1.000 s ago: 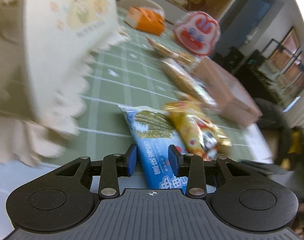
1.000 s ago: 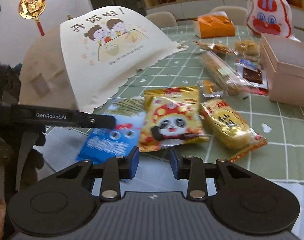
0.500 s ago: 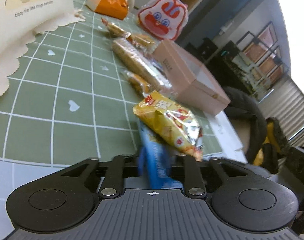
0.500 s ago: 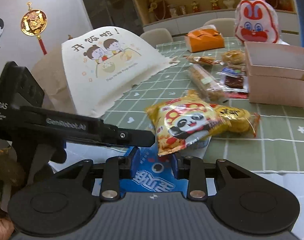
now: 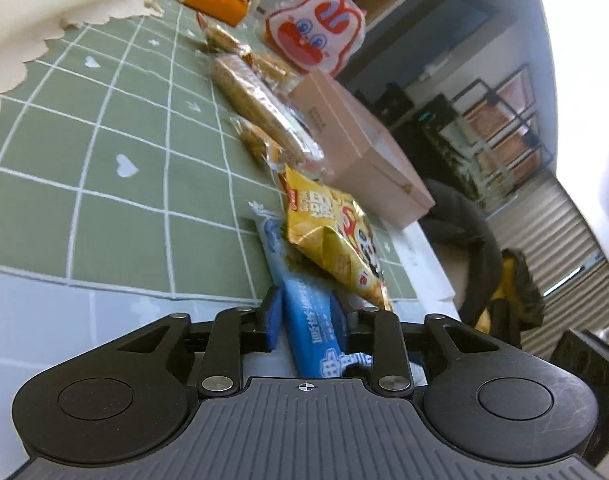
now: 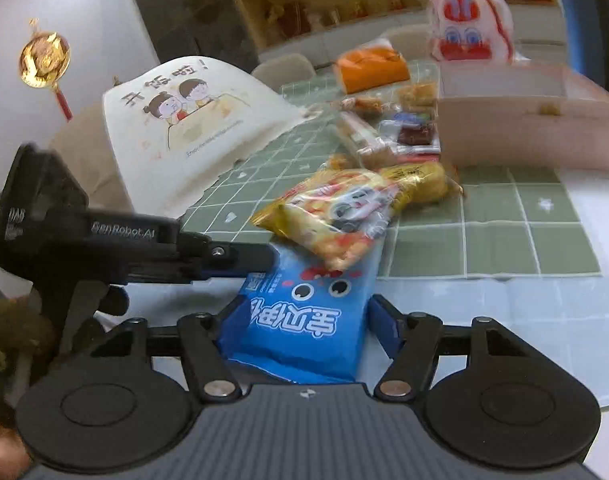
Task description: Organize snacks
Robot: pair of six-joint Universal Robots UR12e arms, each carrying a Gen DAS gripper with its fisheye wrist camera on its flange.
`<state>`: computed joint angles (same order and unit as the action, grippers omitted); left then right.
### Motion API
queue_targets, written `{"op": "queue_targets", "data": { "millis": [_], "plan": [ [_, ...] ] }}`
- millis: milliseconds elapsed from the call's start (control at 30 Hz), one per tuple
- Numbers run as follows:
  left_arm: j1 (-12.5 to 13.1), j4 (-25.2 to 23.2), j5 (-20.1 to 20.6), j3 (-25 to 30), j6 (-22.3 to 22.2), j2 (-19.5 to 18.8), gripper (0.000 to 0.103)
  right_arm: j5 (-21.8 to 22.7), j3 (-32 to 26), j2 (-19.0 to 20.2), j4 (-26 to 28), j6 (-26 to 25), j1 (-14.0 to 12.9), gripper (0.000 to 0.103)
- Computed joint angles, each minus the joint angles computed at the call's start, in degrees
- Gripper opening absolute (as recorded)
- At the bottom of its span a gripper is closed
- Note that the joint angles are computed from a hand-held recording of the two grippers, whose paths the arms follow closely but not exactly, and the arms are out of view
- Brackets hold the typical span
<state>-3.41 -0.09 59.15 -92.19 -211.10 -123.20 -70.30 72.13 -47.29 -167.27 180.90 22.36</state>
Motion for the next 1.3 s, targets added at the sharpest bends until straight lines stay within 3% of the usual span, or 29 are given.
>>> {"op": "queue_targets", "data": {
  "millis": [67,300,433,533,700,800,867,967,1000,1133,1233,1300],
  "plan": [
    [0.26,0.4,0.88,-0.88,-0.35,0.75,0.039,-0.8,0.07,0.09,-0.5,-2.49,0.72,0.066],
    [1.16,2.79,4.78,-3.99,1.32,4.76,0.041,9.74,-2.56,1.84,0.36,-1.91,0.34,0.064],
    [1.05,5.65,5.17,-4.05,0.43,4.35,0.048,14.61,-3.95,2.79,0.97,-0.54,-0.18,0.064],
    [0.74,3.6,5.78,-3.09,1.15,3.55,0.05,16.21,-4.18,3.1,1.84,0.44,-0.45,0.063],
    [1.38,-0.54,1.73,-2.16,0.96,2.49,0.049,15.03,-2.56,2.66,-2.14,0.79,-0.77,0.063],
    [2.75,4.26,-8.32,-1.69,-4.51,0.41,0.042,17.42,-2.43,2.84,-3.77,0.52,-1.13,0.063],
    [2.57,4.63,-9.05,-1.52,-3.13,0.41,0.042,16.88,-1.87,2.8,-6.74,-0.17,-0.93,0.063],
    [1.76,0.71,-7.05,-1.04,0.8,1.05,0.032,17.26,-1.12,2.47,-8.2,-3.04,-0.72,0.063],
    [1.45,-1.13,-5.75,-0.75,1.49,1.17,0.017,17.9,-0.94,2.34,-8.04,-4.06,-0.76,0.063],
    [0.31,-5.33,-0.27,-0.33,4.37,1.6,0.017,14.48,0.6,0.73,-7.82,-5.72,-0.72,0.063],
    [0.38,-5.08,-1.13,-0.46,4.17,1.59,0.017,9.79,2.59,-1.08,-8.62,-3.9,-1.15,0.063],
    [0.37,-5.77,-1.19,-0.43,3.92,1.68,0.02,4.39,3.73,-2.16,-9.97,-2.21,-1.21,0.065]
  ]
}}
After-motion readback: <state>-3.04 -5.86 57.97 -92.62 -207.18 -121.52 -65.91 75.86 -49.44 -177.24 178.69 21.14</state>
